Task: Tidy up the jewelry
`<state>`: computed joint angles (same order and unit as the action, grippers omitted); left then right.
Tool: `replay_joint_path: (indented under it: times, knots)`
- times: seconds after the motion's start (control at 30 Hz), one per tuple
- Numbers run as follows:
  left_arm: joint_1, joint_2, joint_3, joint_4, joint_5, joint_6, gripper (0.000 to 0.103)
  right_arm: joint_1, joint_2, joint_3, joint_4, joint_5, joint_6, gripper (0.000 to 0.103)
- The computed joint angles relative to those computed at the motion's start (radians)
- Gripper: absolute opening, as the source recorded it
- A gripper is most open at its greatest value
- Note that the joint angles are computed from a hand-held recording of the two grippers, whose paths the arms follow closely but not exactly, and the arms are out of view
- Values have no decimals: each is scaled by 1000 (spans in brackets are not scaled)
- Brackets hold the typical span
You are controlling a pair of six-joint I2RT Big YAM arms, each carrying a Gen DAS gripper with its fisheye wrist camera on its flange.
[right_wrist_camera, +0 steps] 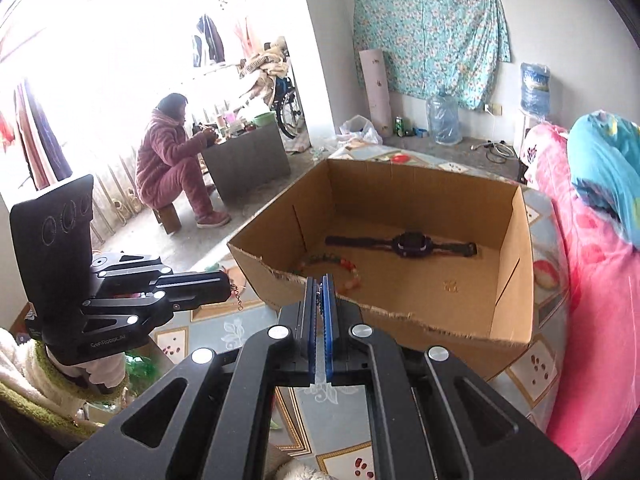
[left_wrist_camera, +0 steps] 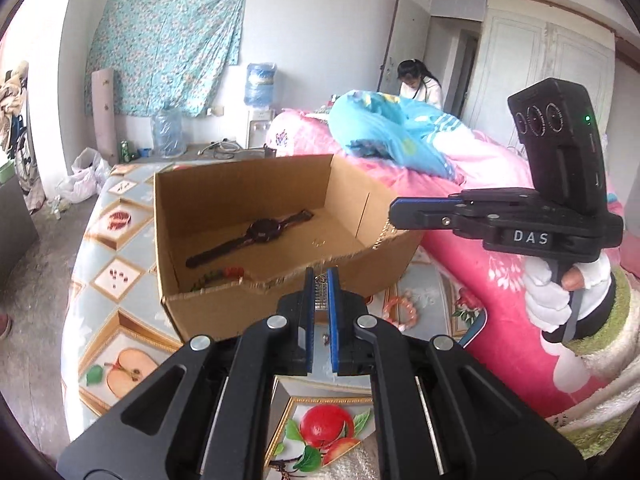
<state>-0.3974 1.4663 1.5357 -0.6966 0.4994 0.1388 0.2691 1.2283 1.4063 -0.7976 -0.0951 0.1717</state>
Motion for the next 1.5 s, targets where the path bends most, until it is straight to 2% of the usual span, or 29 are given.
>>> replay_joint_path:
  times: [0.17,0.23,0.33,0.57,0.63,0.67,0.7,0.8,0.87,0.9,0.97,1.0,1.1,1.17,1.27,1.4,1.5]
  knots:
    - [-19,122,218,-123,17,32,5,-65,76,110,-43,-87,-4,3]
    - [-30,197,326,-194,11,40,5,-89,119,154,-79,-114,6,3]
    - [-39,337,518,-344,22,38,5,-129,200,225,-148,-163,27,3]
    - [-71,599,891,-605,-63,67,5,-196,350,344,-273,-269,58,3]
    - [-78,655,977,-664,-87,63,13,-201,378,372,-302,-271,54,4]
    - [-80,678,1014,-686,-94,60,24,-203,387,382,-310,-266,50,5]
    - [-81,688,1026,-691,-96,59,29,-204,396,391,-319,-266,41,5]
    - [-84,704,1054,-697,-109,49,37,-205,405,404,-326,-247,32,5]
    - [-82,690,1028,-672,-108,36,38,-206,398,403,-321,-235,31,8]
    - [-79,688,1028,-668,-107,34,38,-205,391,401,-317,-226,29,11]
    - [-76,676,1016,-651,-111,23,38,-200,366,386,-296,-193,29,32]
    - [-73,664,1001,-636,-112,19,38,-195,349,375,-279,-174,26,33]
    - [-67,592,901,-552,-125,9,38,-171,293,350,-244,-103,10,36]
    - [-60,524,807,-484,-125,7,39,-155,245,324,-210,-72,15,49]
    - [-46,407,649,-375,-117,-2,47,-125,154,252,-132,-25,27,62]
    - [-19,265,456,-269,-82,-24,51,-62,33,131,-36,92,44,68]
    - [-10,154,301,-184,-117,-22,57,-1,-50,31,15,176,63,69]
